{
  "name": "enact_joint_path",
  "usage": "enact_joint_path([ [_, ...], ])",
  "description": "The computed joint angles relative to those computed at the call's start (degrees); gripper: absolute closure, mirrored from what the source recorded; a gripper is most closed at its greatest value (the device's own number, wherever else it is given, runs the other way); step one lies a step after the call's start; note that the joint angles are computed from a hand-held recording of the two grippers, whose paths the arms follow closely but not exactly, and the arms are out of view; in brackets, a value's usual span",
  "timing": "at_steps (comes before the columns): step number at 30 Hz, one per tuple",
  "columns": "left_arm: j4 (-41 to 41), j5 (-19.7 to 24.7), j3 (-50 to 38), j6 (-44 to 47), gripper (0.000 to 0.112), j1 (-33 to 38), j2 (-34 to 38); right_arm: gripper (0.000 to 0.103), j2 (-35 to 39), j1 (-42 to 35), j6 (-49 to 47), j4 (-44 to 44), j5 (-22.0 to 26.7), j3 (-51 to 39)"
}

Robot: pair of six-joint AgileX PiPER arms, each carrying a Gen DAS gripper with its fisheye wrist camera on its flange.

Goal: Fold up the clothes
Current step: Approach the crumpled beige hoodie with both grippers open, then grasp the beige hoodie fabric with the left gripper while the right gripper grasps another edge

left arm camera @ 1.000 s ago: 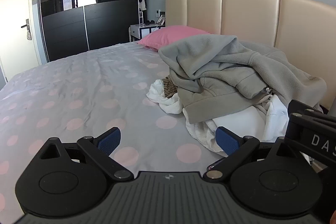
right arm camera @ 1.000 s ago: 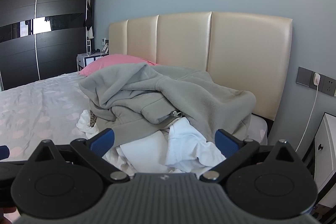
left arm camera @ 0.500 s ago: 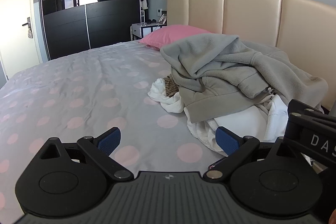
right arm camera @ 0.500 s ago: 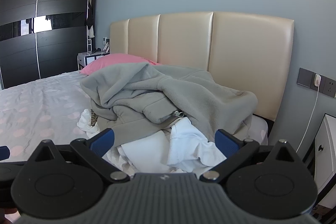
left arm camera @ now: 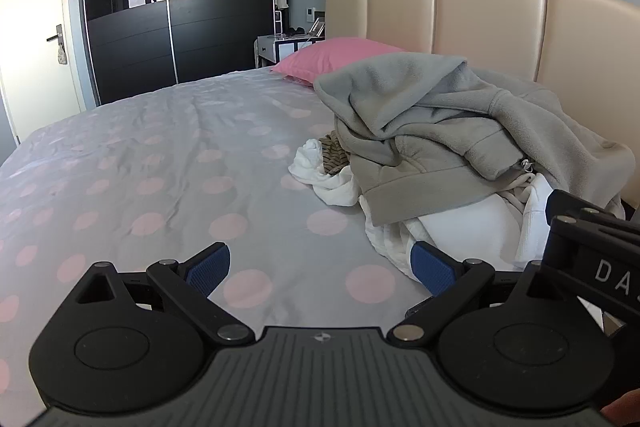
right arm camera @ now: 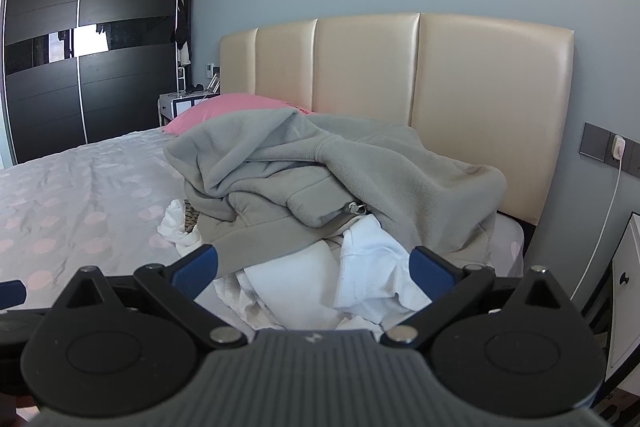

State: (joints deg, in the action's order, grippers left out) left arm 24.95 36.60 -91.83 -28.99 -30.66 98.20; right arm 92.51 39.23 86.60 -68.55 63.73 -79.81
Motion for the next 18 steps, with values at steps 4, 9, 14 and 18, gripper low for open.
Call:
enact_joint_path([
  [4, -0.59, 0.29, -1.03, 0.53, 0.013, 0.38, 1.15, 0.001, 0.71, -0.69, -0.57, 0.08, -0.94, -0.39],
  [9, -1.86, 0.15, -3.51, 2.41, 0.013, 1.47, 3.39, 0.001, 1.88, -3.82, -1.34, 1.46, -6.11, -1.33],
  [14, -5.33, 1.12, -10.63, 8.14, 0.013, 3.36, 8.46, 0.001, 4.85, -8.77, -6.61, 3.09, -12.03, -5.01],
  [18, -7.69, 3.90, -21.79, 13.68, 0.014, 4.76, 15.74, 0.002, 8.86, -14.53, -16.68, 7.98, -16.89, -11.61],
])
